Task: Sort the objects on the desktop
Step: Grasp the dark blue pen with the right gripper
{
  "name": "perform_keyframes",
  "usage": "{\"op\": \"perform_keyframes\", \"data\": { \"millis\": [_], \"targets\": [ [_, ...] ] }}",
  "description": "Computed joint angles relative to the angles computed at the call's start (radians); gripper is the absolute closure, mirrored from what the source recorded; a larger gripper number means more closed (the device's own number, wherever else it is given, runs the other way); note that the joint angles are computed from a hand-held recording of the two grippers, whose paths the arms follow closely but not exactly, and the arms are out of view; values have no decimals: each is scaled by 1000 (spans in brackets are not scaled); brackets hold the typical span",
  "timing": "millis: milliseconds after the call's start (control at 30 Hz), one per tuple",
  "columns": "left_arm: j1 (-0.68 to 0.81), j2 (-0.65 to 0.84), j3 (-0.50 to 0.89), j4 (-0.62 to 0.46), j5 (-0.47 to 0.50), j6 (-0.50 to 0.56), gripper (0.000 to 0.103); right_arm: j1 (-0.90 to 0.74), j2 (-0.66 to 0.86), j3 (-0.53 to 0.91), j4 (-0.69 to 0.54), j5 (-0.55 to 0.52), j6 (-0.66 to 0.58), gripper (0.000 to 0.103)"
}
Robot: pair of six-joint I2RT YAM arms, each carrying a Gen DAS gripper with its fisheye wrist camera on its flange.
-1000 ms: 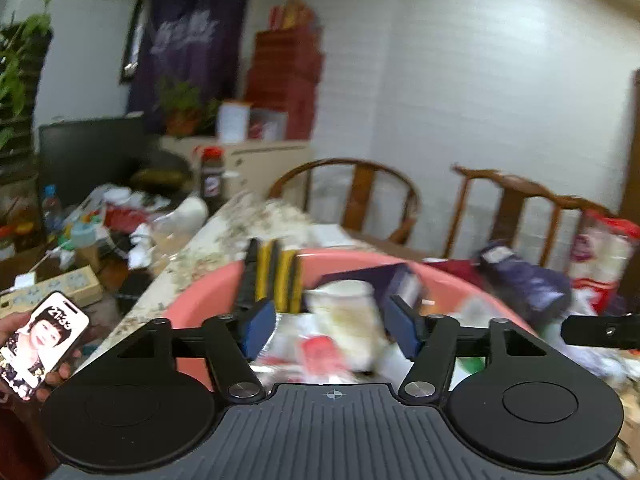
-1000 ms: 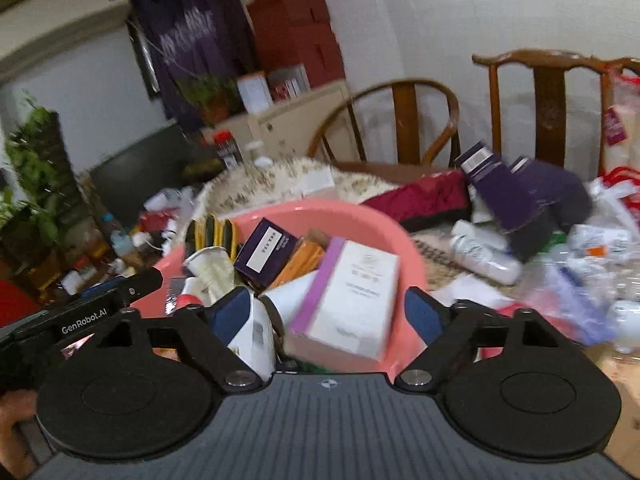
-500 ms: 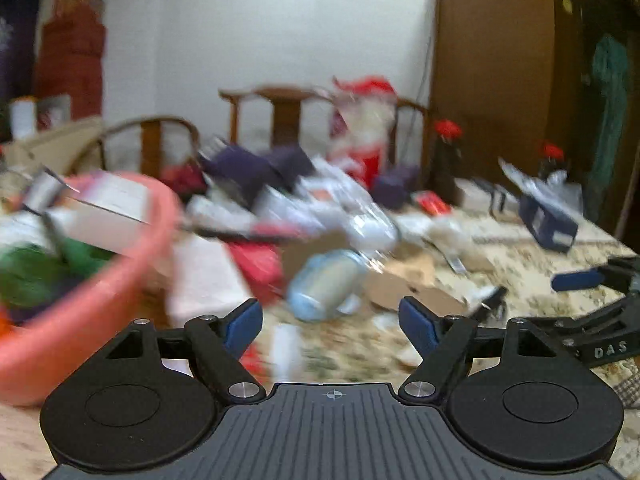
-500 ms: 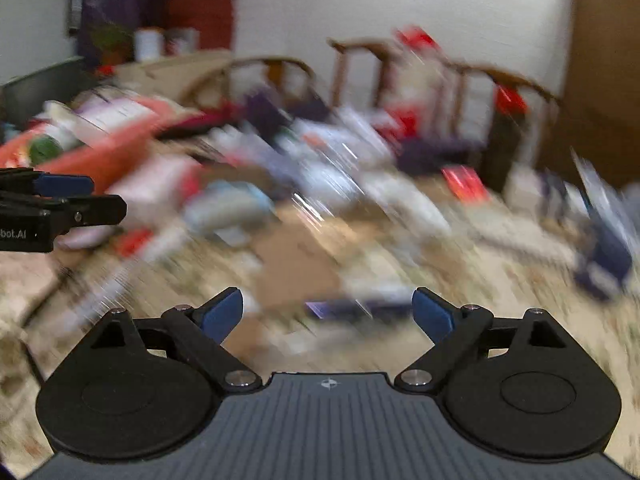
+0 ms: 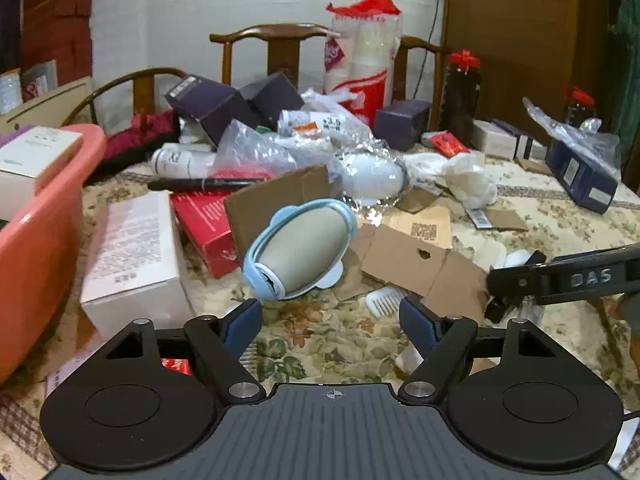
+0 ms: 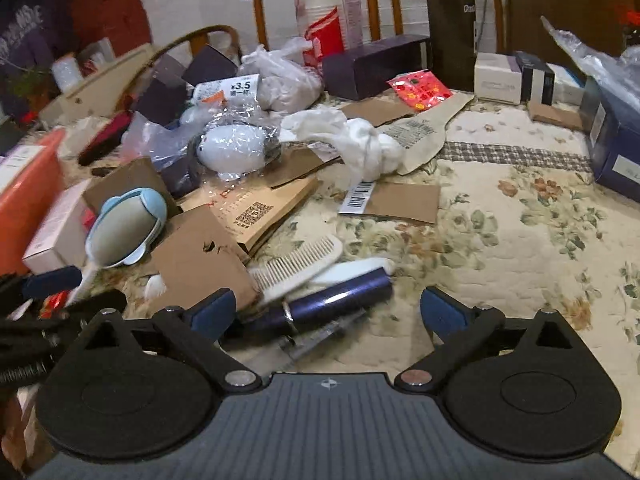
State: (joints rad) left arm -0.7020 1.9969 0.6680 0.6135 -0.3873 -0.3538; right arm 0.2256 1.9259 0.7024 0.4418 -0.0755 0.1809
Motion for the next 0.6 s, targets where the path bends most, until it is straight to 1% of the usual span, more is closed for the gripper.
{"op": "perform_keyframes", "data": {
  "millis": [67, 100, 167, 200, 267, 300, 333, 400, 467, 567, 600],
  "targets": [
    [8, 17, 8, 11, 8, -4, 16, 62, 11, -26, 55, 100, 25, 4],
    [14, 27, 12, 22, 13, -6, 16, 85, 20, -47, 106, 134, 41, 5],
    [23, 48, 19, 52, 27, -12, 15, 114, 28, -80, 173, 163, 47, 6],
    [27, 56, 14, 80, 31, -21, 15, 122, 26, -91, 195, 176, 25, 10],
    [34, 72, 4, 131, 46, -31, 14, 98, 0, -77, 129, 138, -34, 10],
    [34, 81, 2, 147, 49, -32, 14, 67, -16, -63, 69, 83, -69, 10],
    [34, 92, 1, 162, 51, -28, 14, 37, -18, -49, 27, 37, -103, 13],
    [36, 98, 3, 167, 70, -23, 13, -3, -18, -67, 64, 1, -151, 17],
    [33, 97, -7, 191, 67, -19, 13, -9, -9, -72, 95, -10, -145, 16],
    [24, 93, -36, 242, 57, -11, 12, 40, 26, -79, 166, 69, -175, 18],
    [28, 92, -41, 250, 64, -17, 11, 44, 20, -83, 167, 63, -178, 25]
  ]
}}
